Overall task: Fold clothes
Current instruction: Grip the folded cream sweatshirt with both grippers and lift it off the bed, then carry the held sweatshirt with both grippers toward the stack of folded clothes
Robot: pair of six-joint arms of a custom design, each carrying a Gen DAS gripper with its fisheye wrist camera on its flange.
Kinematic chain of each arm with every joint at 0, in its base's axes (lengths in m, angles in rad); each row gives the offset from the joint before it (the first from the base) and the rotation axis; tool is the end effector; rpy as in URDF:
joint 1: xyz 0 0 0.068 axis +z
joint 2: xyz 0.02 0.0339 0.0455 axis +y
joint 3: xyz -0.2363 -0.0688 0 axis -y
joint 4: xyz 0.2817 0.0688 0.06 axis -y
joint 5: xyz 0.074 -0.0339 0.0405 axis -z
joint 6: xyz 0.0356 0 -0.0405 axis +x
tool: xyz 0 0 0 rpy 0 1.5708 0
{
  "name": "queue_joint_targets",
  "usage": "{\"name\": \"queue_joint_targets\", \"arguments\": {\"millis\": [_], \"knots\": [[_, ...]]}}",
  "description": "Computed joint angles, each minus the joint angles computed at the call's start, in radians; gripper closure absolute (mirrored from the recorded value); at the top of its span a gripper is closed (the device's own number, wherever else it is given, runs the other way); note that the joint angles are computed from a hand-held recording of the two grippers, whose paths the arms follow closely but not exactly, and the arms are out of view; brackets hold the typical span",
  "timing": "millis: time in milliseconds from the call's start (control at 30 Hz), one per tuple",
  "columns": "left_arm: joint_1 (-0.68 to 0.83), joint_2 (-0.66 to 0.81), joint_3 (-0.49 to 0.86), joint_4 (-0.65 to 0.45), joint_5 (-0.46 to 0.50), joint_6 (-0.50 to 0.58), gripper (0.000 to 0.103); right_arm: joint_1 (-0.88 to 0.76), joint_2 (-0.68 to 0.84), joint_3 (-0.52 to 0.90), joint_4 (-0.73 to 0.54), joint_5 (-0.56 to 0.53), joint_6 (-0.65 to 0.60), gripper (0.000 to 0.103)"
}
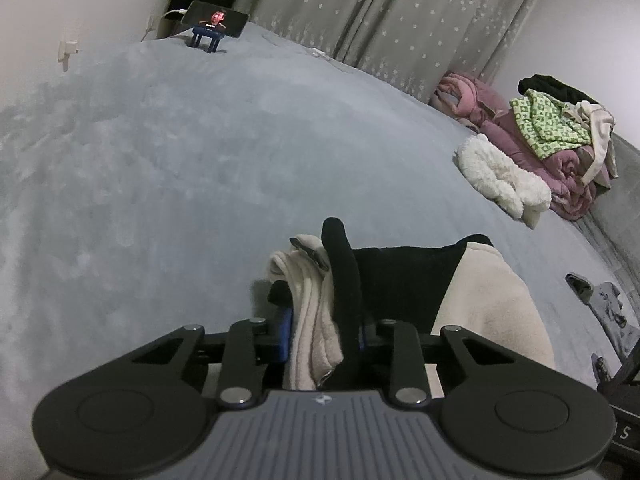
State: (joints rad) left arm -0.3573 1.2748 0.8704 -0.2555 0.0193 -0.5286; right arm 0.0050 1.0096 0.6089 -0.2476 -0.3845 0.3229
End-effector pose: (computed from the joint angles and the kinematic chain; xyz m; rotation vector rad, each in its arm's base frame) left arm 0.2998 -0.1126 0.2167 -0.1842 2.2710 -0.4982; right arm 0.2623 0.0147 0.1943 0.1393 2.2265 0.6066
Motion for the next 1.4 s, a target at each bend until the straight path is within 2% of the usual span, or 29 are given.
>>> {"name": "queue_joint_targets", "arguments": {"millis": [100,267,500,767,1100,1300,1400], "knots": [[-0.007,-0.018,-0.003,-0.004,-0.012,0.004,0.077,0.002,-0.001,0.003,0.002,0.003,-0.003,0.063],[-0.033,-0.056,-0.011,-0.005,-0.047,0.019,0.077,-0.012,-0.098,-0.022,-0.046,0.009,-0.054,0.063],[-0.026,-0.087,-0.03,0.006,-0.033,0.007,0.078,-0.055,-0.148,-0.036,-0.065,-0.037,-0.063,0.063],[-0.05,-0.179,-0.041,-0.028,-0.085,0.009,0.078,-0.077,-0.198,-0.037,-0.074,-0.083,-0.077,0.063],[-0.063,-0.285,-0.029,-0.146,-0.138,0.022,0.078,-0.074,-0.311,-0.054,-0.134,-0.126,-0.085,0.063],[-0.074,-0.413,0.006,-0.279,-0.211,0.054,0.078,-0.014,-0.444,-0.071,-0.179,-0.103,-0.058,0.063],[-0.043,-0.493,0.033,-0.372,-0.205,0.065,0.078,0.031,-0.521,-0.078,-0.196,-0.098,-0.029,0.063]]}}
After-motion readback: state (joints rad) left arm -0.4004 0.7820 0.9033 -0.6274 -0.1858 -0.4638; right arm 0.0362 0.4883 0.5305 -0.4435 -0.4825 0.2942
